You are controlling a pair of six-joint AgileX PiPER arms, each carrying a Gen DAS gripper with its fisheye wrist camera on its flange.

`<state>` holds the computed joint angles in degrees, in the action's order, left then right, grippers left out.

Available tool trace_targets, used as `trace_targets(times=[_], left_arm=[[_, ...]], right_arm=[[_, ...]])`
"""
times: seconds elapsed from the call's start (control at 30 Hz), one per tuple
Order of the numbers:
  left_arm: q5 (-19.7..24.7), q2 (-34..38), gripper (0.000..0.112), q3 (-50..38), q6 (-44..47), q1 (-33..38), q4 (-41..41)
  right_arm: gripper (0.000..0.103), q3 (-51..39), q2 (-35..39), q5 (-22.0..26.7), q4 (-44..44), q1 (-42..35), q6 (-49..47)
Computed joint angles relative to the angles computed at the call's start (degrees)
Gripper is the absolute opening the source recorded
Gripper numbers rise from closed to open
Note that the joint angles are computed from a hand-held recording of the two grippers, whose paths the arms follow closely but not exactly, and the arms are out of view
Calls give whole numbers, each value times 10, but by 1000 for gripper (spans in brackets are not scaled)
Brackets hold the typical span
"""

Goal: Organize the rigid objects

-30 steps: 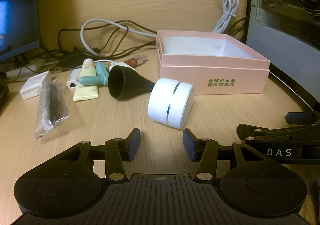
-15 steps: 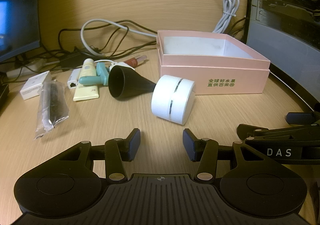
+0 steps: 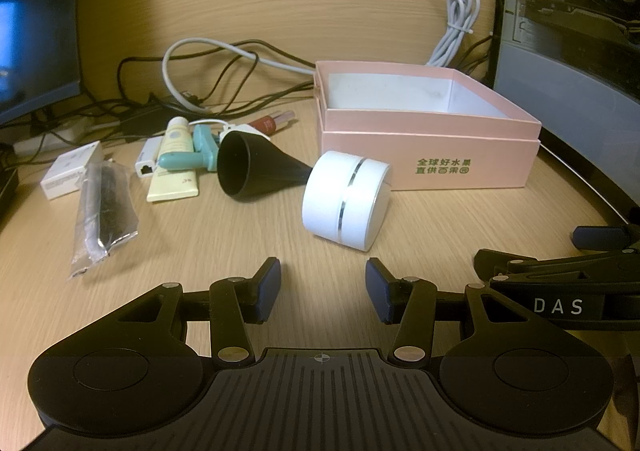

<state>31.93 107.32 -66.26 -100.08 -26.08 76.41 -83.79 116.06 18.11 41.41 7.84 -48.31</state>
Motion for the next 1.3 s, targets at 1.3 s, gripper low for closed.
trace_targets(times=[1.3], left_arm=[[-90,-364,55,346,2,478,-42]], right_arm=[[96,74,-119,56,24,150,-197]])
